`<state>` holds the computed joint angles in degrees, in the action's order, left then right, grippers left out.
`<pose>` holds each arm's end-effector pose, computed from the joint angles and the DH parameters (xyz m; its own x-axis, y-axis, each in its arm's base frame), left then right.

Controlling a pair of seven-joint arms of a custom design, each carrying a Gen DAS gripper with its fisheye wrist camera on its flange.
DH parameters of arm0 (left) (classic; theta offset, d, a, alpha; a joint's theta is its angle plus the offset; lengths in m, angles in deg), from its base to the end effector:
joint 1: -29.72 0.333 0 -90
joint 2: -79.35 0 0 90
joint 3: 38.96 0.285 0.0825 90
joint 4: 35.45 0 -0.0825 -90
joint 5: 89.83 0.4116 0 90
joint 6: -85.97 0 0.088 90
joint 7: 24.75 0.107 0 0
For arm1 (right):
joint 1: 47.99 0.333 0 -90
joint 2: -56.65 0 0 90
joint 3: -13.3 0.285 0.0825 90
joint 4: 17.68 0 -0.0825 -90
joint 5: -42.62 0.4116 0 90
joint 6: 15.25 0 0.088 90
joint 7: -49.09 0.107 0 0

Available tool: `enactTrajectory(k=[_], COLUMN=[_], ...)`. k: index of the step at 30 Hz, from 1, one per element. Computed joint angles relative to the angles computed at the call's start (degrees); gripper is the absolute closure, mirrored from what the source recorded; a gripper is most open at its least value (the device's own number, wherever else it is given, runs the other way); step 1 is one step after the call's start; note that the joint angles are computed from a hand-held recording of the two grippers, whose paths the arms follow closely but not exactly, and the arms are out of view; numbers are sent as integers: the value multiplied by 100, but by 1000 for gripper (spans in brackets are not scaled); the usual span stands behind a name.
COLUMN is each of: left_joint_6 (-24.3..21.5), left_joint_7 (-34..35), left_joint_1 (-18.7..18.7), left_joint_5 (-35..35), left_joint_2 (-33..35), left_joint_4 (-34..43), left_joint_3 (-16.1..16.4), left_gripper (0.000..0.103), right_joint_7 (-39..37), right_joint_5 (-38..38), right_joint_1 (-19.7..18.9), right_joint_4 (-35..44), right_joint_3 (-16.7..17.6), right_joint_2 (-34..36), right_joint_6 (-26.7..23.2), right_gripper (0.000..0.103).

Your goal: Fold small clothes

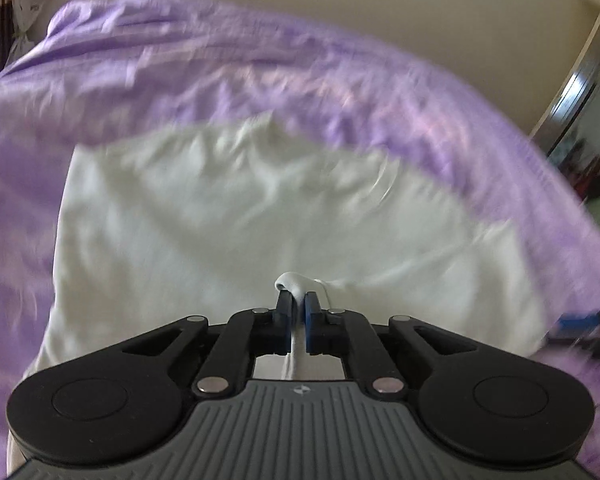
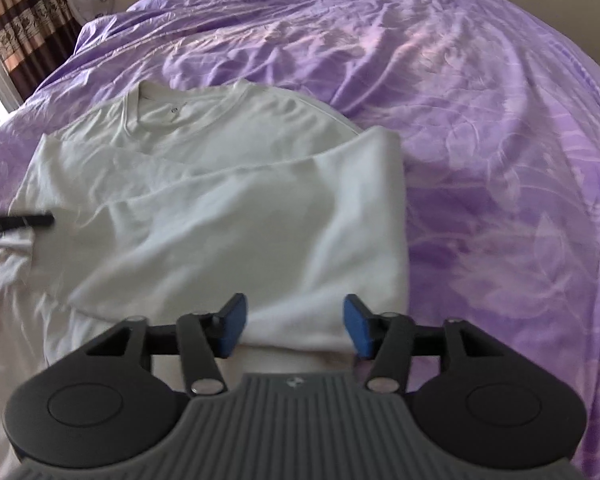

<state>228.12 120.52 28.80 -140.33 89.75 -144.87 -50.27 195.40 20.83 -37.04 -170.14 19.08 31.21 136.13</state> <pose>0.6386 -0.1308 0.4007 -0.5938 -0.7454 0.3030 -0.7100 0.3083 -0.6331 0.4324 0.1376 0.3798 -0.3586 -0.9279 -0.1018 -0.8040 0.3624 -0.4715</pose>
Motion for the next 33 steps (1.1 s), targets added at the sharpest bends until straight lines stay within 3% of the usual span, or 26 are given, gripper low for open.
enactTrajectory(k=[3,6,11,13,16,17,18,21,24,28,33], left_joint_6=[-218,-208,-48,60,284,354,390,160,195,224,595], left_joint_7=[104,206,346,222,-65,-298,-526,-1256,-1872,-2353,-2214], left_joint_1=[-5,-155,-393,-443,-437,-421,-393,-283,-281,-221,32], left_joint_5=[-265,-384,-623,-494,-64,231,518,1432,2425,3160,3229], left_joint_2=[-305,-581,-796,-768,-583,-456,-285,234,682,1216,1447], left_joint_4=[139,251,574,787,1103,1220,1356,1666,1652,1564,1327], left_joint_3=[-42,-49,-7,36,113,147,182,289,378,445,261], left_gripper=[99,99,99,99,99,99,99,99,99,99,99], right_joint_7=[-20,184,534,965,1369,1453,1436,1194,1223,876,456], right_joint_5=[-42,-93,73,-331,-580,-600,-567,-387,-375,-45,149], right_joint_1=[12,14,21,-178,-305,-329,-321,-242,-273,-119,-32], right_joint_4=[-15,113,66,121,52,-14,-64,-109,-206,-237,-102], right_joint_3=[65,170,51,199,117,68,4,-109,-52,-168,-184], right_joint_2=[-80,51,388,520,586,577,583,621,544,460,519], right_joint_6=[-278,-666,-312,-275,89,283,441,524,540,333,57], right_gripper=[21,21,23,31,41,50,74,97,100,100,100])
